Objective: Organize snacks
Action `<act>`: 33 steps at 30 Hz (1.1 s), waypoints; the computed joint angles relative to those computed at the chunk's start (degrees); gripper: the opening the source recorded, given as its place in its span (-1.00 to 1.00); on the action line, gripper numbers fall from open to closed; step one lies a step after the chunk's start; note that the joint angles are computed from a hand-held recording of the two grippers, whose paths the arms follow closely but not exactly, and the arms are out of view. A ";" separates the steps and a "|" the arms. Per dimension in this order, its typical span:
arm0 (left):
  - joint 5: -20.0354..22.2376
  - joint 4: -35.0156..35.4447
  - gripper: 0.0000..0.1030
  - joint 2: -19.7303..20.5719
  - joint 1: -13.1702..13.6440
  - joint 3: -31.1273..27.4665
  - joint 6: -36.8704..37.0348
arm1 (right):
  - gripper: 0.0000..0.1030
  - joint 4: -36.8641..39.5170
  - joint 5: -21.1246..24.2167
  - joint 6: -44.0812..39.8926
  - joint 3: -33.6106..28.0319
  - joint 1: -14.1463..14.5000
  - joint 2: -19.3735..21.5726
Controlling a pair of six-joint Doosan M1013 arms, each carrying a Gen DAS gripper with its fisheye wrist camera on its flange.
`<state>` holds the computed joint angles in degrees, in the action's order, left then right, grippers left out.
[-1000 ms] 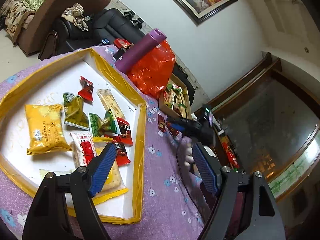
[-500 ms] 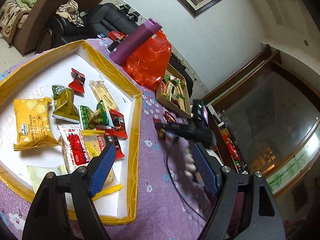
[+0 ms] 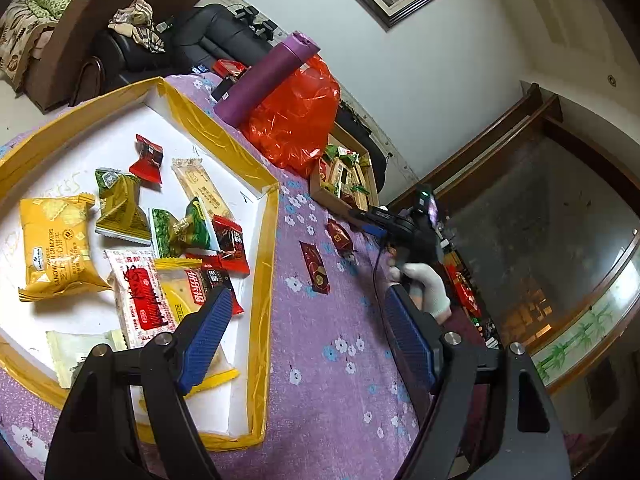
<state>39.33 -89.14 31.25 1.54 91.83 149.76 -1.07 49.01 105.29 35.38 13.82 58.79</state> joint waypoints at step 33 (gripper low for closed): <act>-5.37 32.73 0.52 0.58 -8.99 -6.09 -20.41 | -0.19 -1.14 -14.23 0.68 33.61 0.98 -15.92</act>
<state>33.96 -56.41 31.83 -7.45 85.74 129.35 -2.21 34.78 105.97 68.99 14.80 42.87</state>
